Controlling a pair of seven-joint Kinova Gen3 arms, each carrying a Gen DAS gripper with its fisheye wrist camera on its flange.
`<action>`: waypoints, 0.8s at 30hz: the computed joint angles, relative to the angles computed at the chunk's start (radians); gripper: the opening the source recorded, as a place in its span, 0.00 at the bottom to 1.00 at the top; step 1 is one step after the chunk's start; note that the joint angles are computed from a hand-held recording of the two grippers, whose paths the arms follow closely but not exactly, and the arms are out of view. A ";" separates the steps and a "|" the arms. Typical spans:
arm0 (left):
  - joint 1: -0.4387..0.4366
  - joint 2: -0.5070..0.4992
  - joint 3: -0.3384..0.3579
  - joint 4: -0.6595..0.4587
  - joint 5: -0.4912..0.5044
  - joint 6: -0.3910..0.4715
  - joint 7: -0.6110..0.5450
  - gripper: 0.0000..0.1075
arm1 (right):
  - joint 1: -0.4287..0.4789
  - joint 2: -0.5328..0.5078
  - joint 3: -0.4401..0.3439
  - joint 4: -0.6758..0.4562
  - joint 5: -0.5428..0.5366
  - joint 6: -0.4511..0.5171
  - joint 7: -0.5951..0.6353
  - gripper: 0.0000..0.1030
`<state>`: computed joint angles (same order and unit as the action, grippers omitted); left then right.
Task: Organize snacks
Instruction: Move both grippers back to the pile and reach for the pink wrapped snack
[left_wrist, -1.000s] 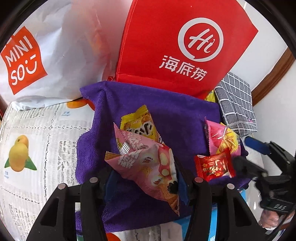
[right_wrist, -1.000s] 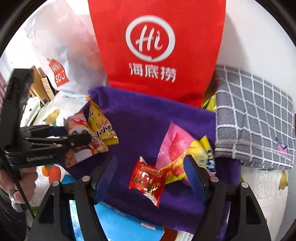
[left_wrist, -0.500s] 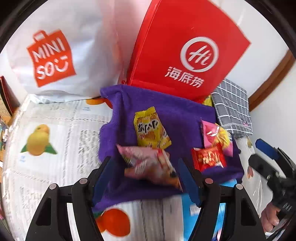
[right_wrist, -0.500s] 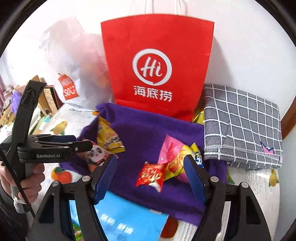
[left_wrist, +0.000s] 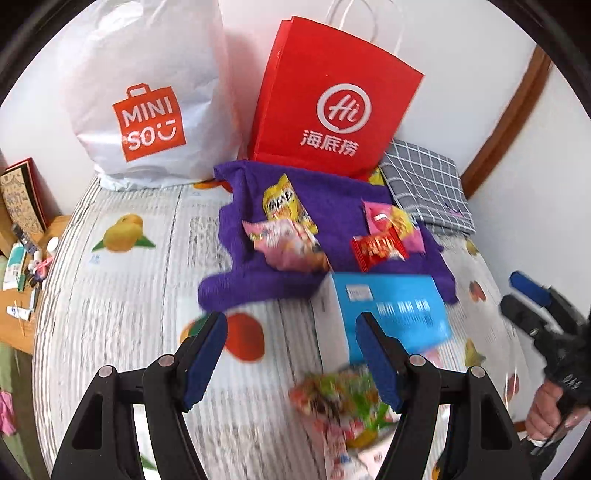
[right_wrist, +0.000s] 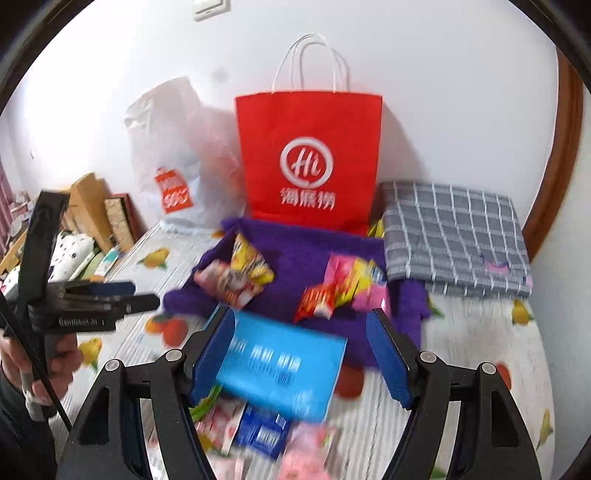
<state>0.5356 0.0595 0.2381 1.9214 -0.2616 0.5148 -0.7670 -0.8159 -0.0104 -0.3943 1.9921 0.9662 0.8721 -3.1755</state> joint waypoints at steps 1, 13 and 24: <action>0.005 -0.016 0.003 0.016 0.001 0.001 0.008 0.65 | -0.010 -0.001 -0.010 0.017 -0.004 0.007 -0.023 0.71; -0.002 -0.107 0.082 0.178 -0.027 -0.043 0.153 0.65 | -0.070 0.064 0.002 0.175 -0.060 -0.044 -0.235 0.56; -0.032 -0.171 0.149 0.256 -0.009 -0.053 0.208 0.65 | -0.105 0.172 0.074 0.177 -0.041 -0.111 -0.248 0.51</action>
